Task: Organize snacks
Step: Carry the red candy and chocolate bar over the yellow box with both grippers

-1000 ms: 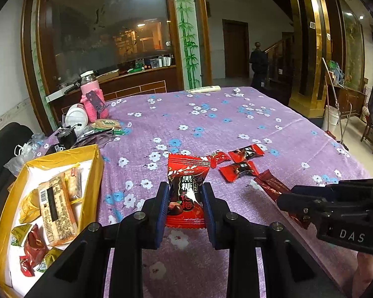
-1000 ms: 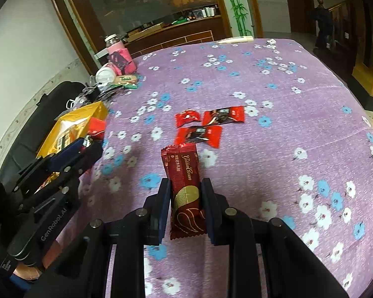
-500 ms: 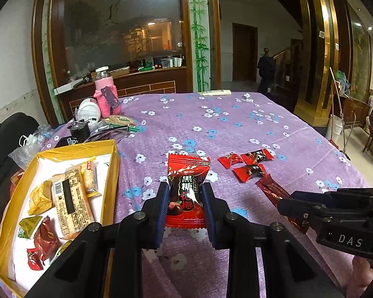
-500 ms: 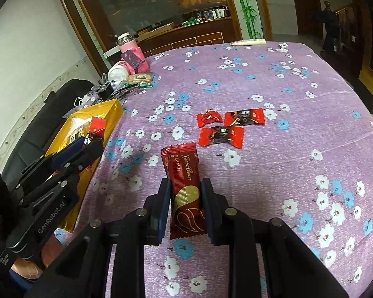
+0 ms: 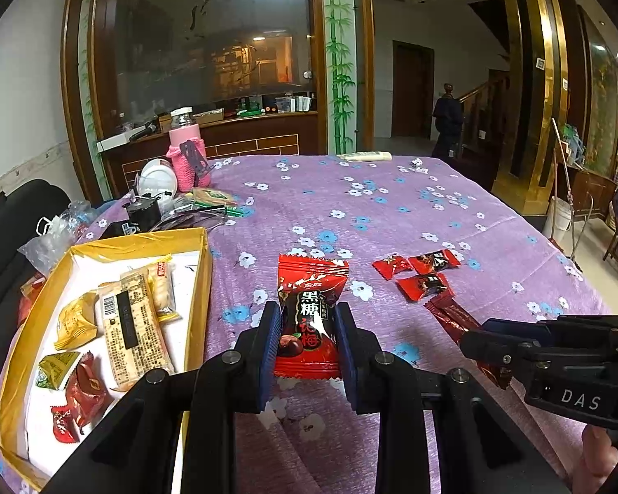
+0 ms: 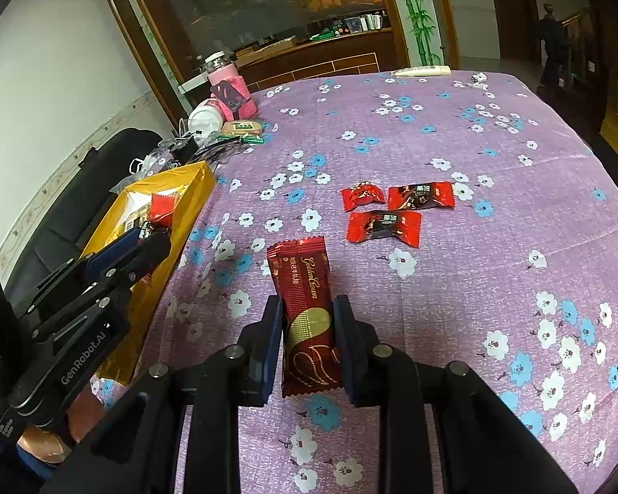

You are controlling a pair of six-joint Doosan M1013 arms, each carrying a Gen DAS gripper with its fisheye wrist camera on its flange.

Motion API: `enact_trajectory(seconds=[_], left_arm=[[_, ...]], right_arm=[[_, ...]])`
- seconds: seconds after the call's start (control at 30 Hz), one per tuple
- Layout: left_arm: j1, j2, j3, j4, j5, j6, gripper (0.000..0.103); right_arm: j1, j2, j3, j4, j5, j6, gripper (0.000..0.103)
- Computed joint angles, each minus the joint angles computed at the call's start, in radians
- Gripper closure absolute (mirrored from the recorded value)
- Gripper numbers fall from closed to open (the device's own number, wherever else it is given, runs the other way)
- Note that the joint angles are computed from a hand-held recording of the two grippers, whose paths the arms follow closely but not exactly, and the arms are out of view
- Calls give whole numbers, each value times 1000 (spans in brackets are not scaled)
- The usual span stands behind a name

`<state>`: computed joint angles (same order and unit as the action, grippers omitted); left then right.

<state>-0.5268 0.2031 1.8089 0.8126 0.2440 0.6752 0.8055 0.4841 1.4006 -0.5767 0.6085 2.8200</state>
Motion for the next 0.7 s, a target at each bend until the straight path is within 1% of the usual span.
enact_trajectory(seconds=[0.7], left_arm=[[33, -12, 13, -4, 2, -35, 75]], right_arm=[[10, 24, -56, 32, 8, -77, 79]])
